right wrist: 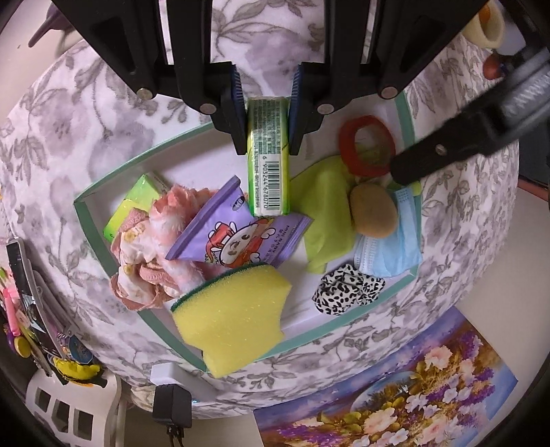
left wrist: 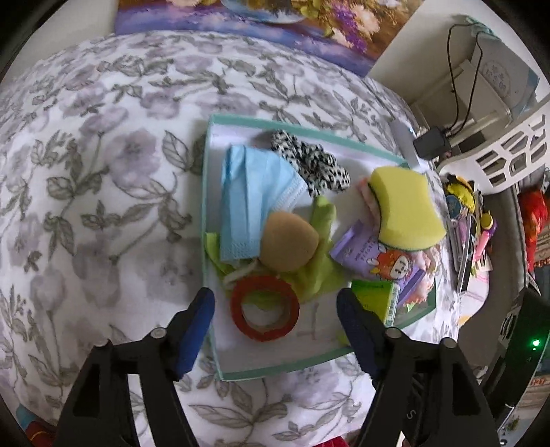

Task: Organize soft objects
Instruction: 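Carry the red tape and green box into the white tray and open both tools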

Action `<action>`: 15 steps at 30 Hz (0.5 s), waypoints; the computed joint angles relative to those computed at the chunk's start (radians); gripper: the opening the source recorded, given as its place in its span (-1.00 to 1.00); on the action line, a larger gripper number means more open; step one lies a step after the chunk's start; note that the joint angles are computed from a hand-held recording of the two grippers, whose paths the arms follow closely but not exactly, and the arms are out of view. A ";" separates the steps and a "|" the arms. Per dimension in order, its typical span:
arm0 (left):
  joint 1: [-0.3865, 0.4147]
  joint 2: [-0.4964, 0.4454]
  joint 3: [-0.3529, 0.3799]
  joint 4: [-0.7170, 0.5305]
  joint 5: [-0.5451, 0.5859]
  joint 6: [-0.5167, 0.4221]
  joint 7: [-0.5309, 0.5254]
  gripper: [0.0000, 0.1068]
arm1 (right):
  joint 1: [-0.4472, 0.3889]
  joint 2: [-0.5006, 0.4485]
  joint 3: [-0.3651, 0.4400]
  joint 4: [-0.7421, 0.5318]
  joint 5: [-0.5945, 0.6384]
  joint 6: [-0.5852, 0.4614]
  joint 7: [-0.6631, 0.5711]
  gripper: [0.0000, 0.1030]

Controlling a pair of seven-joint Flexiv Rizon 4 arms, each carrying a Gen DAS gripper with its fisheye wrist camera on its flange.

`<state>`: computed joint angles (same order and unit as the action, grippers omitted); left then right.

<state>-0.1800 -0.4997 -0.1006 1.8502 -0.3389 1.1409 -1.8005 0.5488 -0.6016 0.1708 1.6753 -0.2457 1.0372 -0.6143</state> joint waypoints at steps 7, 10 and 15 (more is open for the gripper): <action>-0.035 0.042 0.097 0.012 0.109 -0.009 -0.112 0.59 | -0.002 0.013 0.005 0.009 0.010 0.013 0.001 -0.40; -0.051 0.061 0.142 0.015 0.188 -0.032 -0.181 0.61 | -0.001 0.022 0.005 0.019 0.009 0.021 0.003 -0.03; -0.049 0.081 0.167 0.031 0.288 -0.072 -0.247 0.61 | 0.015 0.036 -0.004 0.041 -0.013 0.037 0.027 0.17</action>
<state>-0.2287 -0.4185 0.0665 1.8815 -0.0513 1.0684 -2.0472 0.5636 -0.5655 0.1671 1.7165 -0.2582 1.0737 -0.5877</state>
